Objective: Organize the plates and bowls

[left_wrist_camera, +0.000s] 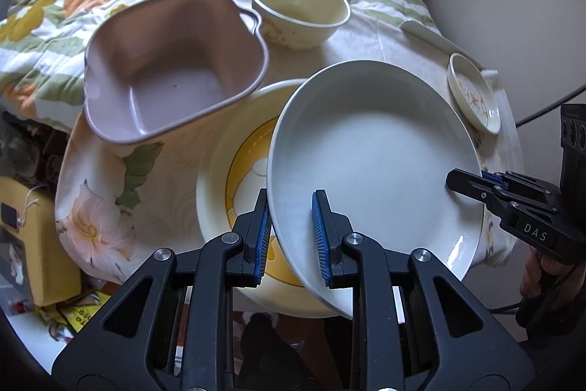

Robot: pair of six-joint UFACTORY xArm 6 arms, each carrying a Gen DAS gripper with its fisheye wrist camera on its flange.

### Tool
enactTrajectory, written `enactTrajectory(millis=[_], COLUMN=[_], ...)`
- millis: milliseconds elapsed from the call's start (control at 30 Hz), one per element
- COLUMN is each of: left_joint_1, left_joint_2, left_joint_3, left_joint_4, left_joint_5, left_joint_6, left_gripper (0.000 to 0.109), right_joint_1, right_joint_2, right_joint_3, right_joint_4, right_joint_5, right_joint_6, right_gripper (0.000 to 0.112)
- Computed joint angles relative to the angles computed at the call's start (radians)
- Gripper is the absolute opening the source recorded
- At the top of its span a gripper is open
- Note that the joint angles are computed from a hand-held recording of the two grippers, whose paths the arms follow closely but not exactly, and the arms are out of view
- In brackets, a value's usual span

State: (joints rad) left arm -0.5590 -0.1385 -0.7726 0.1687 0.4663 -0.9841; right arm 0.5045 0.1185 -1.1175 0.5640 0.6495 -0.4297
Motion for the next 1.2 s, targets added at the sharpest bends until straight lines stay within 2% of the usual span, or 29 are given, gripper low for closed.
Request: enactTrajectory(millis=[233,467,833,1033,1200], left_joint_1=[0.032,0.042,0.035,0.004,-0.011], left_joint_2=[0.049,0.096,0.165,0.195,0.209], left_joint_3=[0.019,-0.015,-0.084,-0.162,-0.199], left_joint_4=[-0.128,-0.112,-0.021,0.144,0.205], left_joint_5=[-0.065,-0.048,0.007,0.141,0.214], left_joint_6=[0.169,0.173,0.126,0.05,0.015], left_gripper=[0.019,0.02,0.02,0.02,0.02], right_joint_1=[0.045,0.064,0.059,0.065,0.077], right_joint_2=[-0.003,0.006,0.007,0.008,0.026], right_joint_3=[0.038,0.047,0.044,0.039,0.02], right_joint_4=[-0.144,-0.221,-0.23,-0.289,-0.375], right_joint_5=[-0.074,-0.089,-0.085,-0.084,-0.085], right_joint_6=[0.171,0.224,0.225,0.24,0.281], right_gripper=[0.015,0.015,0.015,0.015,0.015])
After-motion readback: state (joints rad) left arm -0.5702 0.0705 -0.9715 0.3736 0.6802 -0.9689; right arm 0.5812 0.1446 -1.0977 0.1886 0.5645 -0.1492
